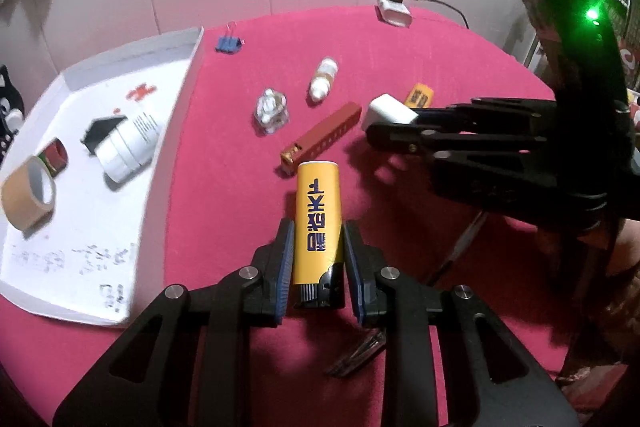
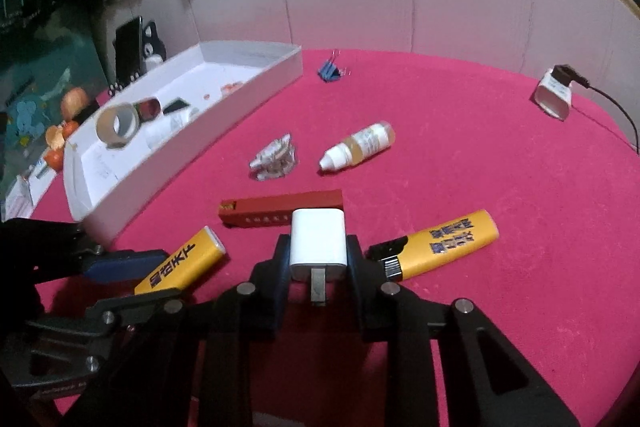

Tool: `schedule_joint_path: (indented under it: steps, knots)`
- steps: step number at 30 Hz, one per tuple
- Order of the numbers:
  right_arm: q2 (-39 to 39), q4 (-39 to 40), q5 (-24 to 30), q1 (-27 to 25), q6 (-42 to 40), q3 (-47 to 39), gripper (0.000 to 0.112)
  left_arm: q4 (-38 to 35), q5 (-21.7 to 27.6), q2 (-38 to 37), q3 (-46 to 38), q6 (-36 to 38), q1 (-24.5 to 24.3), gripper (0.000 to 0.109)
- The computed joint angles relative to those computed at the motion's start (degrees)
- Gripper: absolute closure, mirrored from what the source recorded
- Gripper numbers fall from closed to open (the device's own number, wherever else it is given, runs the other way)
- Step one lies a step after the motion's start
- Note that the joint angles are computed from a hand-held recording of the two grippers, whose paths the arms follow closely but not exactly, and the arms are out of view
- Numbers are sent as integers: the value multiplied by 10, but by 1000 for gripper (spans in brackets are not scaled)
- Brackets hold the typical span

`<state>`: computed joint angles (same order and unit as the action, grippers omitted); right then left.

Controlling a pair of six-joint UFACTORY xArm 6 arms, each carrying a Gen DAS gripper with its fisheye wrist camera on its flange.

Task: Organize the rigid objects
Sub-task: 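Grasp the yellow lighter with the left gripper while the right gripper grasps the white cube charger, then carry the yellow lighter and white cube charger over the white tray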

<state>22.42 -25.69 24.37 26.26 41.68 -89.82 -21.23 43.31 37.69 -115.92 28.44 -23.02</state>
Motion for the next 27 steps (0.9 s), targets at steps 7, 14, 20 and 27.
schedule_joint_path:
  steps: [7, 14, 20, 27]
  knots:
    - [-27, -57, -26, 4, 59, 16, 88, -15, -55, -35, 38, 15, 3, 85]
    - [-32, -90, -31, 9, 88, 4, 88, -28, -87, -53, 54, 20, 12, 85]
    - [-31, -105, -23, 12, 90, -15, 88, -25, -113, -55, 47, 5, 29, 85]
    - [-10, -97, -11, 21, 71, -57, 88, -16, -137, -53, 39, -24, 52, 85]
